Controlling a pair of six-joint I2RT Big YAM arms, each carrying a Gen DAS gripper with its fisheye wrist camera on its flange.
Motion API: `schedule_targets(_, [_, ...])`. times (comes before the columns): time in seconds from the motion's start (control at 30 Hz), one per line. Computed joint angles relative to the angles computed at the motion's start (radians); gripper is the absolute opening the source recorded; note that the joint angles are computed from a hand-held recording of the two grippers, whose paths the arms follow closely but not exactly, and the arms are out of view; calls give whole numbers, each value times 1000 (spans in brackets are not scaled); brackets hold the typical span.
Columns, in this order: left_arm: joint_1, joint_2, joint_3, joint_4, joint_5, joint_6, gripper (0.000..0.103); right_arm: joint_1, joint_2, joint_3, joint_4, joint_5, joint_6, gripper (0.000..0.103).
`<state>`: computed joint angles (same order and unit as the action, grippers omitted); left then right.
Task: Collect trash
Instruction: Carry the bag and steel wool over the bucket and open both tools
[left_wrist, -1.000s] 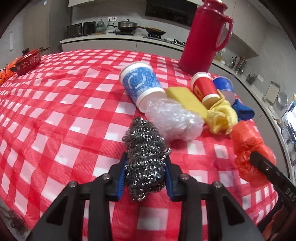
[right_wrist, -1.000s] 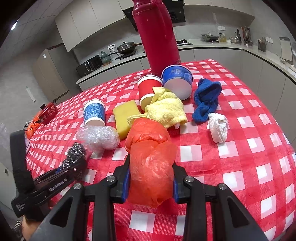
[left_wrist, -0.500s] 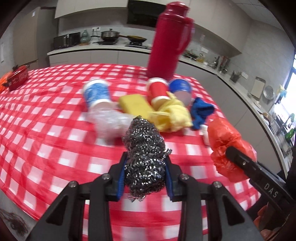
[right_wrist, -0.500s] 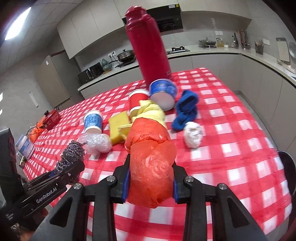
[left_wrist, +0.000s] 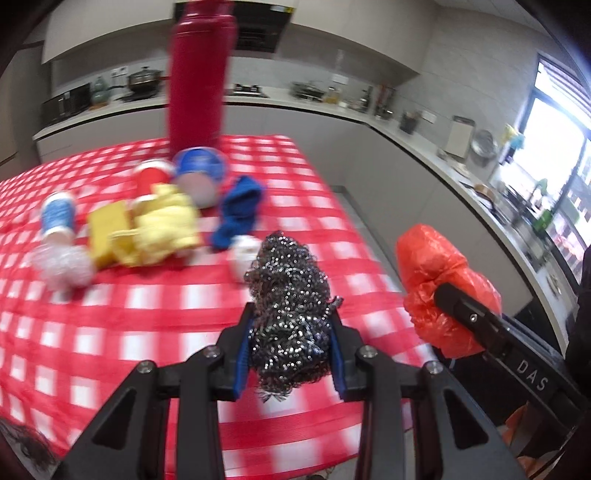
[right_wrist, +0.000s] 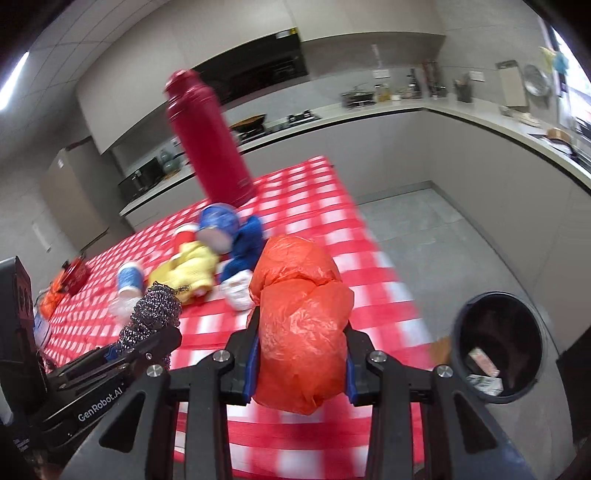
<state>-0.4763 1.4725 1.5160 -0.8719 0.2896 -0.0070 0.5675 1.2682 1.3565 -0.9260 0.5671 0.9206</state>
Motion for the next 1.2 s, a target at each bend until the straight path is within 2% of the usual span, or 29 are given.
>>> schedule_targets(0.37, [-227,84,82,-18,-4,-28,36,-146,-288,-221,-123,16,72,37])
schedule_targets(0.5, [-290,126,120,-32,1,-39,36,-214,-383,-290,-171,-5,87,37])
schedule_targets(0.67, [-346,176,157,-45,-11,-43,36,-317,-487,-366,-208,-53,65,37])
schedule_targets(0.77, [-373,216,183,-57,-24,-55,36,-399,-533,-413,-198,-113,12,37])
schedule_targets(0.9, [-407,262,195,-64,-53,-80,36,-544,-563,-482,-148,-239,-101,37])
schedule_targets(1.07, [-441,337,221,-79,-107,-116,36,-723,-530,-545,-53,-402,-262,37])
schedule_targets(1.2, [-462,399,259,-107,-146,-145,37,-818,-466,-576,15,-496,-357,37])
